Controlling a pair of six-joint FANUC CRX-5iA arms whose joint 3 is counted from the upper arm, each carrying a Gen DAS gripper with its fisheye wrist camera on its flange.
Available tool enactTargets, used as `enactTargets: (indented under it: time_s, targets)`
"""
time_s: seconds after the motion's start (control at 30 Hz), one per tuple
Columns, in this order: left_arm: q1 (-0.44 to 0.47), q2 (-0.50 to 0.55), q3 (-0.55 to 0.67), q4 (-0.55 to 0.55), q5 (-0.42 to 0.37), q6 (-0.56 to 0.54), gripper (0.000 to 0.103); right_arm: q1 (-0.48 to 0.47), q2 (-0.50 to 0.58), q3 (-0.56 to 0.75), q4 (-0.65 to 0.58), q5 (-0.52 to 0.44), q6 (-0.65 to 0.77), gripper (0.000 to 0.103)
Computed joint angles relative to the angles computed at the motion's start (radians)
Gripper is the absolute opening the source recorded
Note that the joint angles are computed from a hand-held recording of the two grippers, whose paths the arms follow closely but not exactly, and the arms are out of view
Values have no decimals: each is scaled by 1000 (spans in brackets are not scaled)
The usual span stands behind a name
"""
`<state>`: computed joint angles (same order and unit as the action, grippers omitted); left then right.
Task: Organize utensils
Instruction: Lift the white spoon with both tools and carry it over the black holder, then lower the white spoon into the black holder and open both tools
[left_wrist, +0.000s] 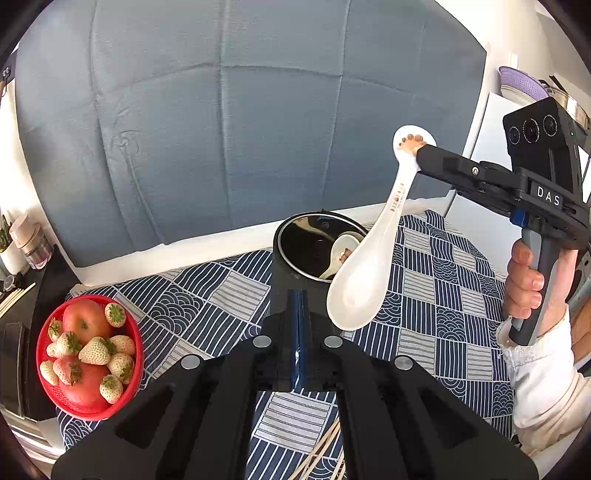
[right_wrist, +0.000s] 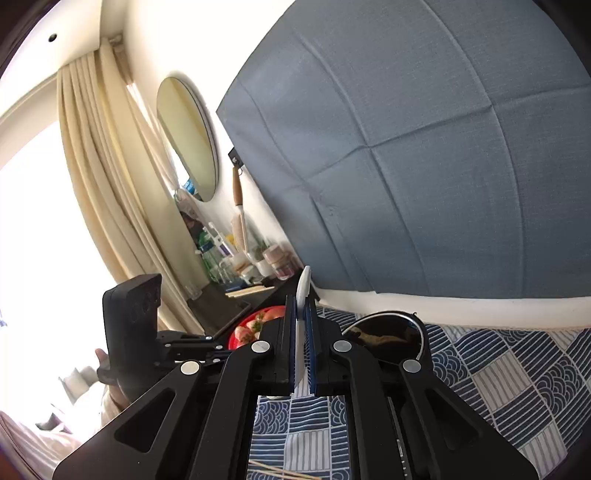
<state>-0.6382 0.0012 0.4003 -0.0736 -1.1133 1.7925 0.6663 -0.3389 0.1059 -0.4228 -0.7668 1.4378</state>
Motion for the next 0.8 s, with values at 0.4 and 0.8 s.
enactTargets:
  time_s: [0.4, 0.8]
  targets:
    - [10, 72, 67, 49, 20, -46, 1, 33, 18, -12, 248, 52, -141, 5]
    - [39, 39, -4, 45, 115, 30, 77, 66, 35, -66, 419, 81, -258, 57]
